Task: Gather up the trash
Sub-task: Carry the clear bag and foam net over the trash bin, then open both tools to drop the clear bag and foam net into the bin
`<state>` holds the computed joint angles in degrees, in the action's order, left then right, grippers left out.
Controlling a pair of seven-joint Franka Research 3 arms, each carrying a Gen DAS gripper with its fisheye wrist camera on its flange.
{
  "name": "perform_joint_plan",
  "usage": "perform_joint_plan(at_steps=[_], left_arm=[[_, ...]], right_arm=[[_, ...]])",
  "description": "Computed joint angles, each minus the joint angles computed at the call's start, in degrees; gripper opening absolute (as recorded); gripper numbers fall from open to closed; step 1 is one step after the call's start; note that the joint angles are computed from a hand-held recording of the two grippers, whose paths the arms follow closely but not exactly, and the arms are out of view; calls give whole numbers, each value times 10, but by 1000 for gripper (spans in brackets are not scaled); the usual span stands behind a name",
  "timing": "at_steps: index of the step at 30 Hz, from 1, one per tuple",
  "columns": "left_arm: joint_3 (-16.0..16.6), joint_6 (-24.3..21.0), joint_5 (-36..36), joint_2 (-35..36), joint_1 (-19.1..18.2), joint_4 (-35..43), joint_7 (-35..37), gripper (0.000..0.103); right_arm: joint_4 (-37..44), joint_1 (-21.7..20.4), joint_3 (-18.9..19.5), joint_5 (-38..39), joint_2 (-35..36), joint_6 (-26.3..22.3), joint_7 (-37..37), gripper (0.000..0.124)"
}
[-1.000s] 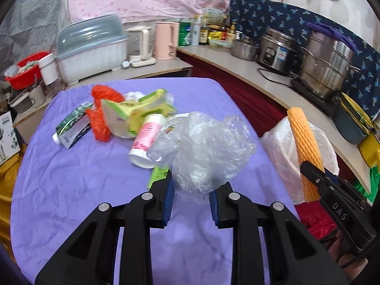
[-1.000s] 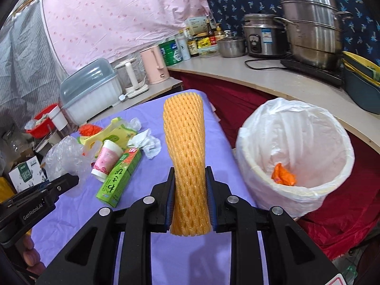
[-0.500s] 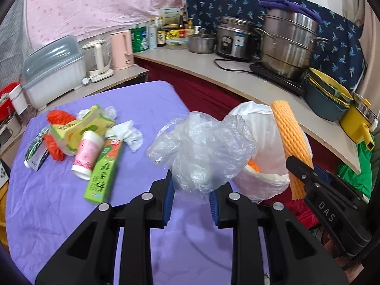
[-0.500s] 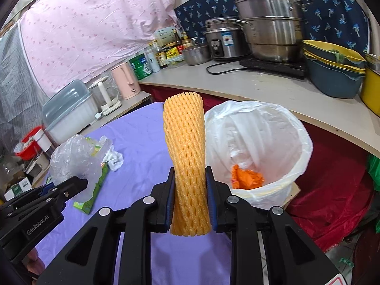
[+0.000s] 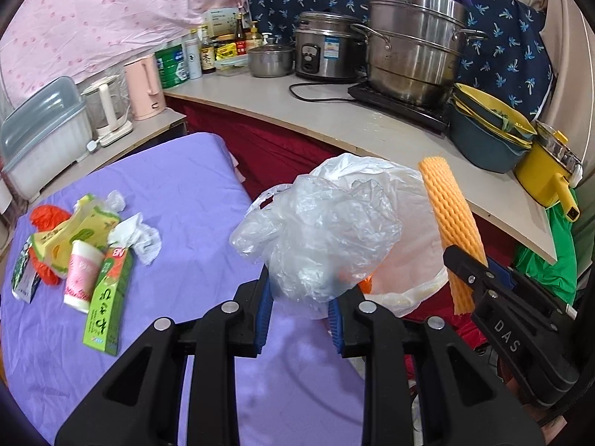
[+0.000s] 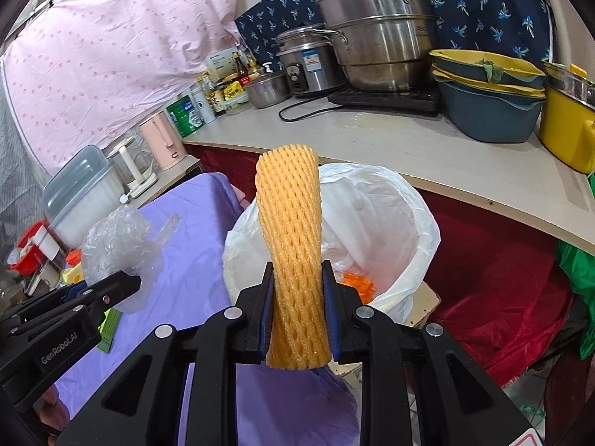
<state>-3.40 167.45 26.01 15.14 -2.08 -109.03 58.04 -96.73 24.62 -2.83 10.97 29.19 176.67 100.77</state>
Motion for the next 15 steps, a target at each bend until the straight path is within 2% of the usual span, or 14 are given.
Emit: perform_joint_plan(at_steps=[4,15], left_arm=[[-22,-17,-34,38,10,48,42,25],[-29,-48,-66,110,-4,138,90,26]], right_arm=[[18,1,-8,-2,14,-14,7,22],[79,-7,-18,-15,60,-44,31,22]])
